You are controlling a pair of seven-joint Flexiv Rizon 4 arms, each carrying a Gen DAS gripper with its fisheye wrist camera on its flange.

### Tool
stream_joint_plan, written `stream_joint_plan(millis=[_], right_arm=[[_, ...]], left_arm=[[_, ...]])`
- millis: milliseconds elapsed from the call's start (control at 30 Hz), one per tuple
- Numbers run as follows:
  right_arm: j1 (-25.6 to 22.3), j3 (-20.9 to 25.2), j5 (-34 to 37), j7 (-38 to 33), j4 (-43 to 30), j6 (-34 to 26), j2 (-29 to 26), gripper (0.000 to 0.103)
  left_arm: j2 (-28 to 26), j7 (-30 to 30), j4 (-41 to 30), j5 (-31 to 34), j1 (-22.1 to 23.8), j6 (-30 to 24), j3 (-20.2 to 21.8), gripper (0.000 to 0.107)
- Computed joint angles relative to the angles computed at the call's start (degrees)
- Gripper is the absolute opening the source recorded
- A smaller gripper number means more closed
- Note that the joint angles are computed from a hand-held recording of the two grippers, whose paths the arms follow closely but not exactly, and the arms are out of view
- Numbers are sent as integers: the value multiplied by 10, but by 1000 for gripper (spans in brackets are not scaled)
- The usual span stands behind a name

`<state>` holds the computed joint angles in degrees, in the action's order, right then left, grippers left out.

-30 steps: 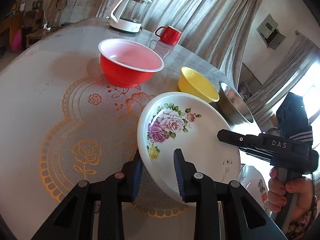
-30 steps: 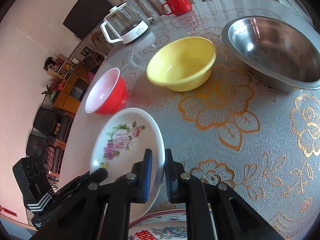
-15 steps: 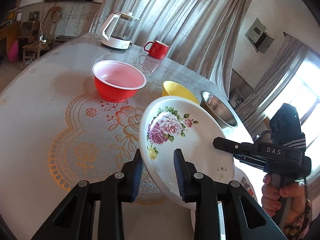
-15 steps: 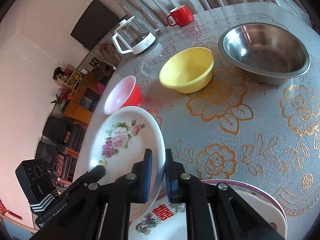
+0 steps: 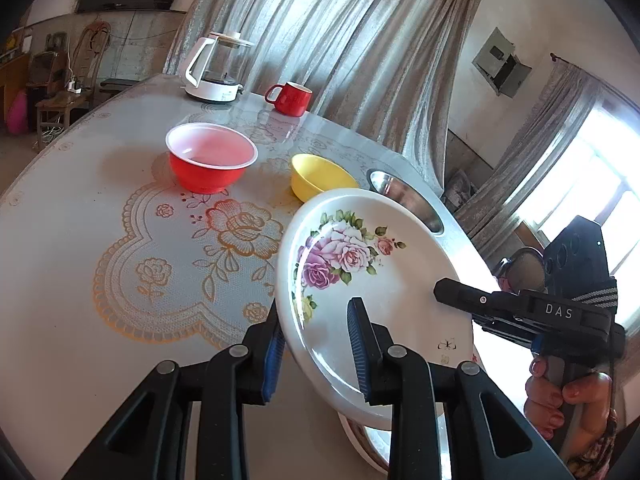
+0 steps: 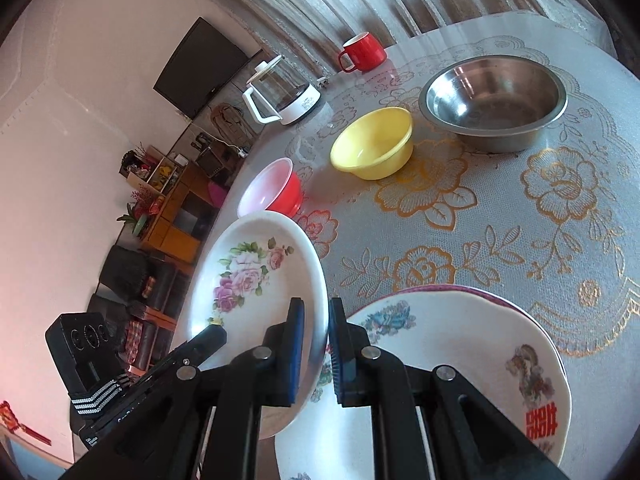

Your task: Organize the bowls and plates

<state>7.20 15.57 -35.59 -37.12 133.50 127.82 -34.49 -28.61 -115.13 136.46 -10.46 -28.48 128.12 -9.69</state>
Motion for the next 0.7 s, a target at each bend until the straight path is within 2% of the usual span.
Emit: stream_joint_plan(millis=[367,700], right_arm=[[20,-15,93,-35,96,84,21,11],[37,-25,154,-55,143,118,19,11]], left_arm=[[-6,25,-21,0,-36,-11,-9,29],[-33,45,-48,-10,-67,-39,-11,29]])
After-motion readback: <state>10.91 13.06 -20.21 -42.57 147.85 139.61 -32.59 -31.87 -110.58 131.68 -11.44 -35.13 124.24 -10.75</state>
